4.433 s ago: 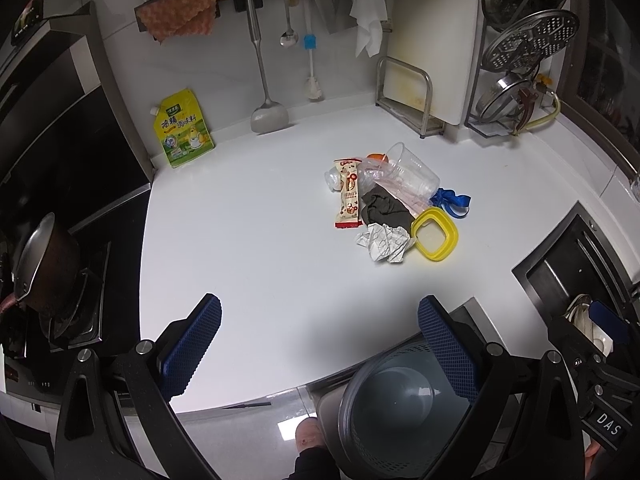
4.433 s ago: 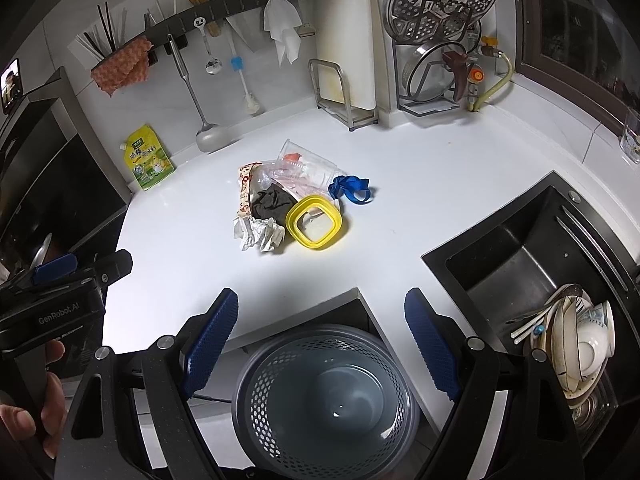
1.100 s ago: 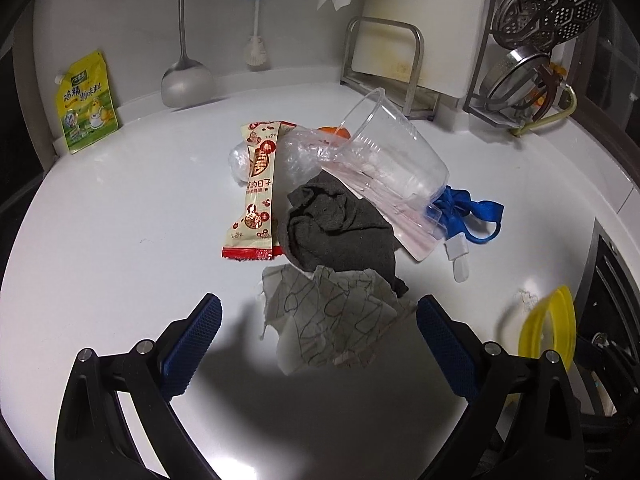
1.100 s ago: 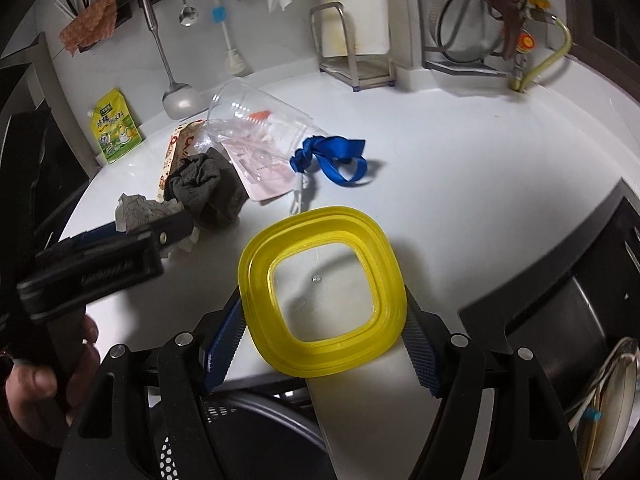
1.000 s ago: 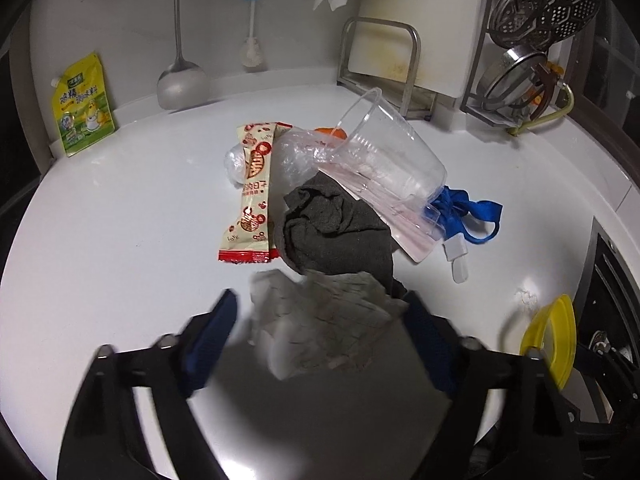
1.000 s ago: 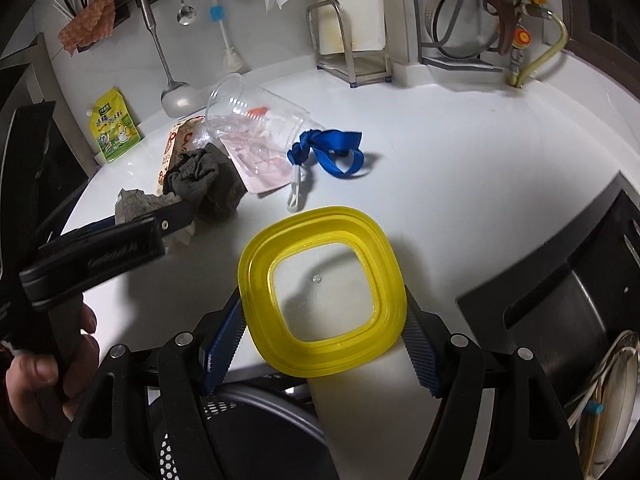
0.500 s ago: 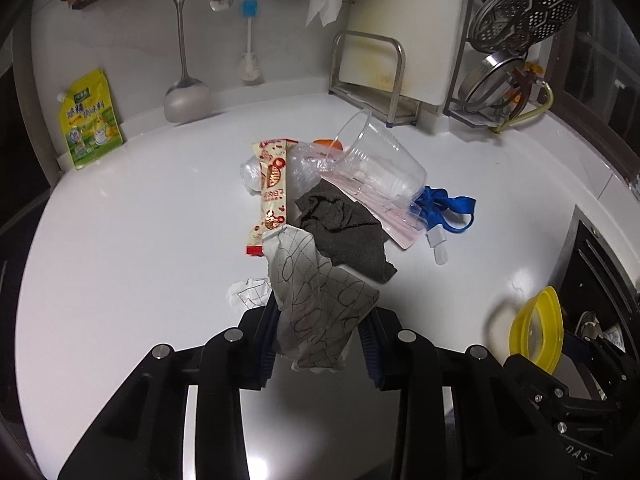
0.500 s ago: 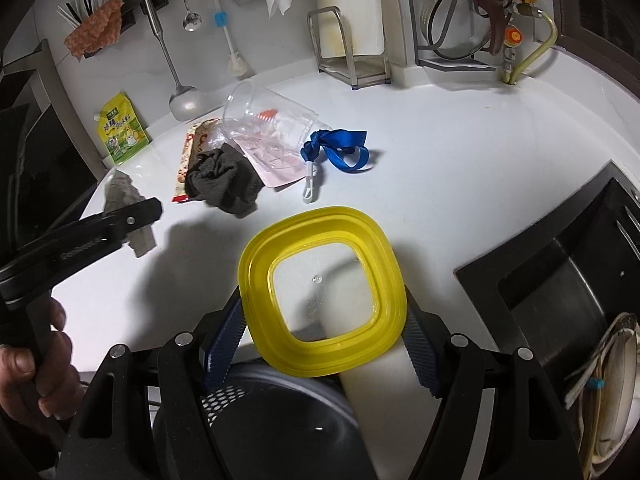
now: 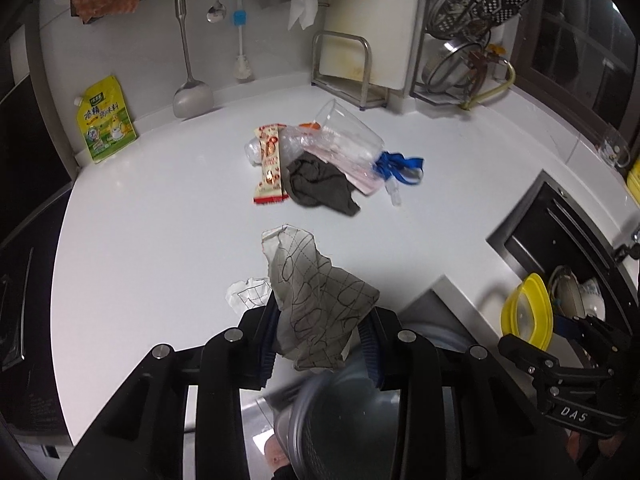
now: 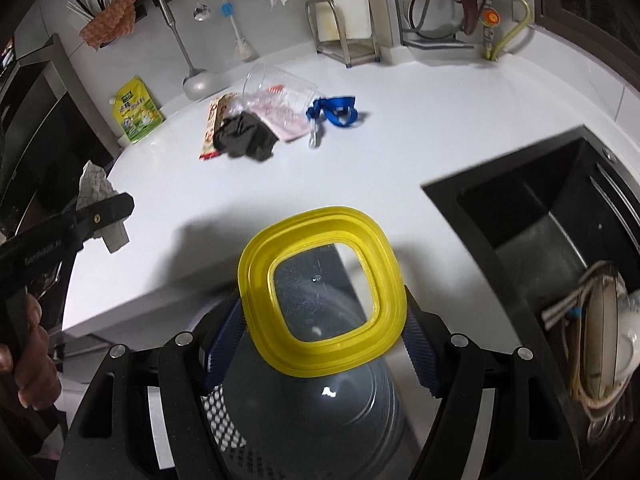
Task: Collect trash
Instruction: 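Carry the lid and paper over the grey mesh bin with both tools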
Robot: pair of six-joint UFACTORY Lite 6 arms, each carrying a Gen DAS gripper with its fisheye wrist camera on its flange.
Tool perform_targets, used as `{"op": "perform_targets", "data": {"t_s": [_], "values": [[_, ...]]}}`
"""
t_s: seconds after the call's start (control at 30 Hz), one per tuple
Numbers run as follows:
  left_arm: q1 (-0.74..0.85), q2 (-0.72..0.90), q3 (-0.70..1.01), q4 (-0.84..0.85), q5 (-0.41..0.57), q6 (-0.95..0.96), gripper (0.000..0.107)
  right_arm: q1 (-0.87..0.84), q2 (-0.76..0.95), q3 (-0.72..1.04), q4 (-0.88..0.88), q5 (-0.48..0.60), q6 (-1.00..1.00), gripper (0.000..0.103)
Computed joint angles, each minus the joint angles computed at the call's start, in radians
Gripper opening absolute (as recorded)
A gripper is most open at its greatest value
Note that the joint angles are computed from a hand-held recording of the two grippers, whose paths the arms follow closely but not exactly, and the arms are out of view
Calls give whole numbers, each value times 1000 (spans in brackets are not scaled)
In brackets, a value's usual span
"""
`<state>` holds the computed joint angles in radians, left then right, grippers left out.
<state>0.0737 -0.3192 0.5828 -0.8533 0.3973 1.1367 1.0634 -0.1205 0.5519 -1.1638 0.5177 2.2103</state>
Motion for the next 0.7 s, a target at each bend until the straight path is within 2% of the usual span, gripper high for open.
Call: {"op": "perform_targets", "data": {"t_s": [0.3, 0.5, 0.7], "values": [[23, -268, -206, 166, 96, -141, 35, 171, 3, -23, 81, 29, 48, 70], [12, -367, -296, 227, 119, -218, 35, 258, 14, -36, 100, 43, 89, 70], [-54, -422, -373, 295, 97, -331, 35, 308, -9, -78, 106, 43, 145, 70]]}}
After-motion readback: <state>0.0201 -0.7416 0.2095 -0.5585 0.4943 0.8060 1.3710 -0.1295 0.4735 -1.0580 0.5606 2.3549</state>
